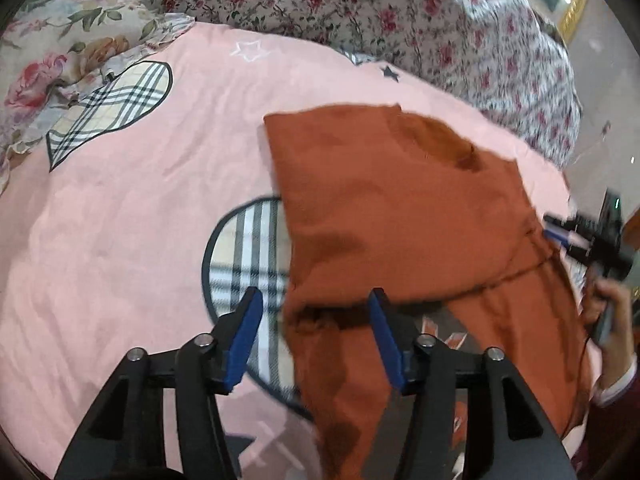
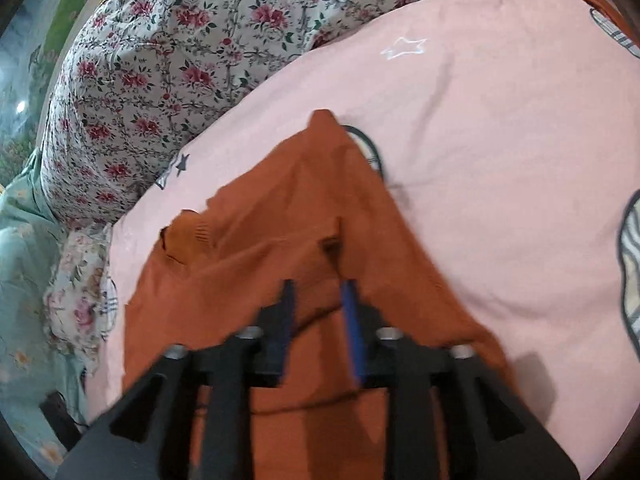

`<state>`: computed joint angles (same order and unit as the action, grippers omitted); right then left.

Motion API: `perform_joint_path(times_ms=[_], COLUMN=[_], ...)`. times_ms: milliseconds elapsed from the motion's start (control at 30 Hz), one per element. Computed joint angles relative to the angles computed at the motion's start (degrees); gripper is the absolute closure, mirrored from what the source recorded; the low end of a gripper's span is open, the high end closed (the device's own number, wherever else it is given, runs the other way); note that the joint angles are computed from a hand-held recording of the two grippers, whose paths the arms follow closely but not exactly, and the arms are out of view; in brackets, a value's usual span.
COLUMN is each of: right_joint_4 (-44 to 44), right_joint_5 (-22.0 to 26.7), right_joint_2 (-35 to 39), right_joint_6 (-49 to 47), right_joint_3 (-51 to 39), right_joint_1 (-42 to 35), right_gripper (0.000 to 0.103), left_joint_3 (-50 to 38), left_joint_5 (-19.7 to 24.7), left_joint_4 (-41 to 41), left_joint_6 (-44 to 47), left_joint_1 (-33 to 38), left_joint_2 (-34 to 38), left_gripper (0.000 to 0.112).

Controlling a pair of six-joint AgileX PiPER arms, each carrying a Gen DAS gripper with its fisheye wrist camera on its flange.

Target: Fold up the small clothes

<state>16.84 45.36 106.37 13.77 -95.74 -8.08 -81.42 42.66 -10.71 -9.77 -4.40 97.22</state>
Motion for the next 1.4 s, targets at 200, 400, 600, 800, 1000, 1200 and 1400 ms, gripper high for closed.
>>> perform_joint_path(times_ms=[200,400,600,800,1000,1200,1400], right_joint_4=[2.4,3.56,-1.61,-3.76,-14.57,-9.49,-0.07], right_joint_5=[0.68,3.06,-1.55,-0.32,2.67,1.7,1.96], right_joint_2=[4.49,6.51,-1.3,0.42,3.41,-0.32,-11.37], right_joint_6=[-3.74,-6.12,-5.33,-3.69,1.84,2.1,-8.04], right_joint_3=[-3.96,-9.12,-3.91,-2.35,-5.96,-0.15,9.18], right_joint_1=[0.63,1.87,1.89,0.68,3.4,0.74,-1.88], right_gripper=[0.057,0.095,0.095,0.095,0.096,0.09,0.051], left_joint_3=[-10.67,-14.49,-17.11,-20.13,-21.95,-20.78,-3.32], left_joint_5=[3.77,4.72,5.97,8.07,8.9,11.65,6.08], left_joint_4=[-0.62,0.62,2.07,3.51,9.56,13.63,10.56], left_joint_6=[-3.9,-7.09,-8.08,-8.36,-11.67,-13.92,-14.36], left_joint_1=[1.53,1.3,-0.14,-1.24,-3.64,-6.42,-9.08], left_joint_2=[9.94,13.49,15.3,17.19,18.64,16.57,3.91], left_gripper=[0.056,0.056,0.056,0.055,0.054,0.055,0.054])
